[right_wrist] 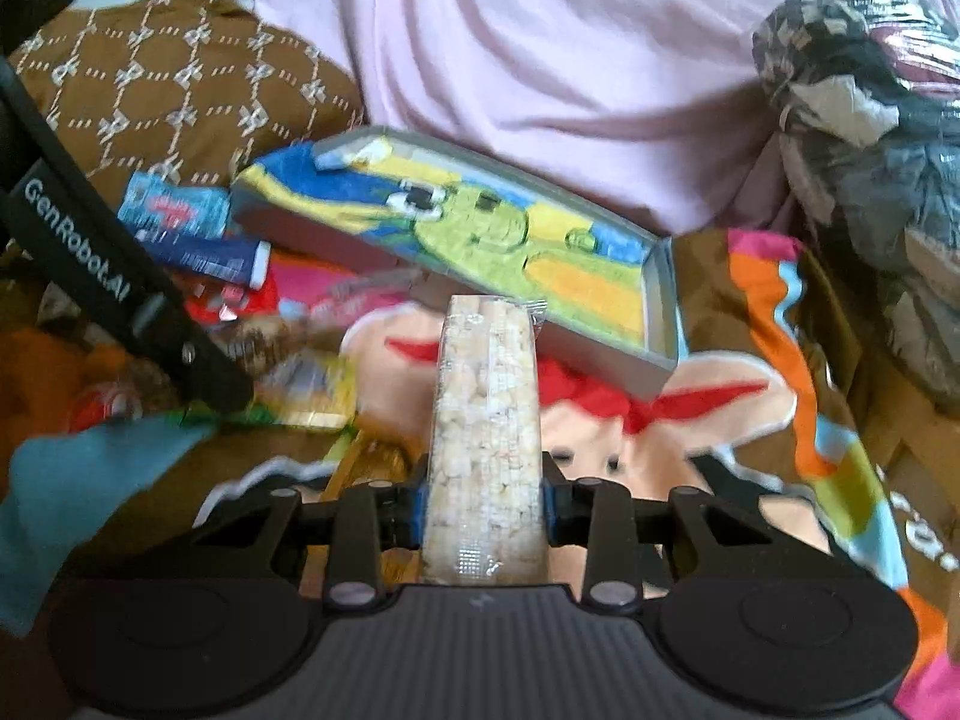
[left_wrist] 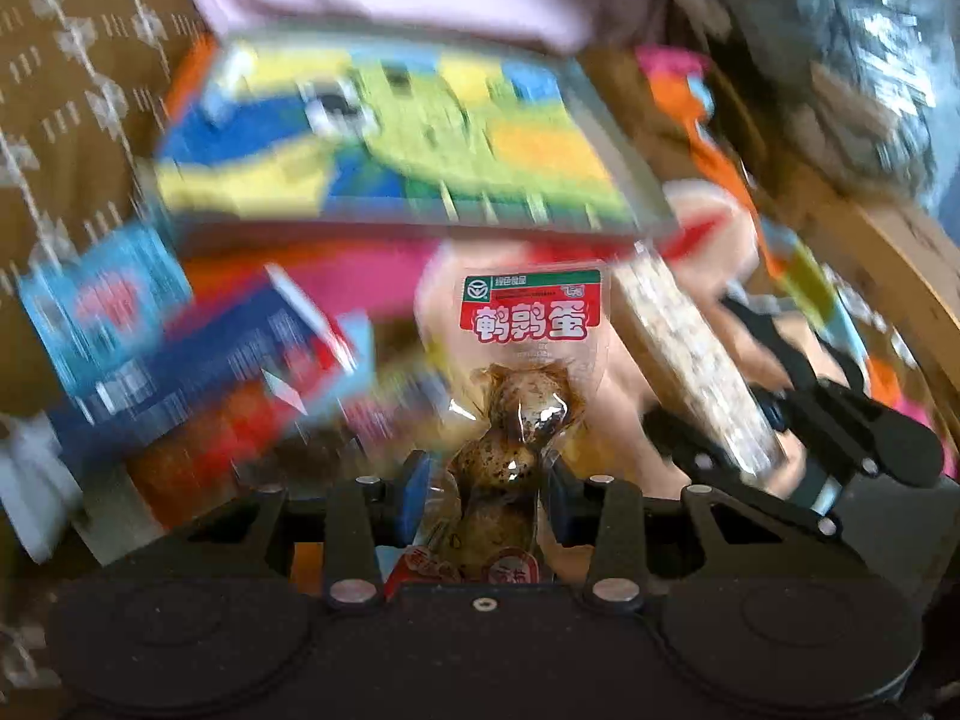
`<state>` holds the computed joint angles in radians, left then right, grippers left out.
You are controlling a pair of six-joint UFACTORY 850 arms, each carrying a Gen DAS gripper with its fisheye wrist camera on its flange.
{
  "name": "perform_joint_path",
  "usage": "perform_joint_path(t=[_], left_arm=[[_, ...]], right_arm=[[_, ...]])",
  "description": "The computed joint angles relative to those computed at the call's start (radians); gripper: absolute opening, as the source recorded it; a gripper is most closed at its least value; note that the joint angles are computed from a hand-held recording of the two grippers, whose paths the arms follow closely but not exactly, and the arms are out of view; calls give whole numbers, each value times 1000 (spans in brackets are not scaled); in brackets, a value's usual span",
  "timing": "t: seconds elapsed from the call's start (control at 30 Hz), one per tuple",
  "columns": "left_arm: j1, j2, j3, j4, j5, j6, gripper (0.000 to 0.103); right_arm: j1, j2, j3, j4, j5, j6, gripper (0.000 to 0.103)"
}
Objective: Organize snacks
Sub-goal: 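Carry both packs into the silver tray and open both tools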
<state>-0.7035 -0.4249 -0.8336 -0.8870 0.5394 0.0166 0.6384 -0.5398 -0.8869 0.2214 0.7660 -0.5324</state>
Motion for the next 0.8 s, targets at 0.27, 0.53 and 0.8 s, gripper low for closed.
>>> perform_joint_path(t=[0.27,0.53,0.8], left_arm=[[106,-8,-98,-160,110,195,42],[237,-117,-257,-249,74,318,42],[278,-199,-357,-366,25,438,42]], right_arm=[[-35,-97,-242,-175,-80,155,37],[-44,-303,-629,-266,-277,333,37],[-40,-411,-790,-327,-390,439,37]])
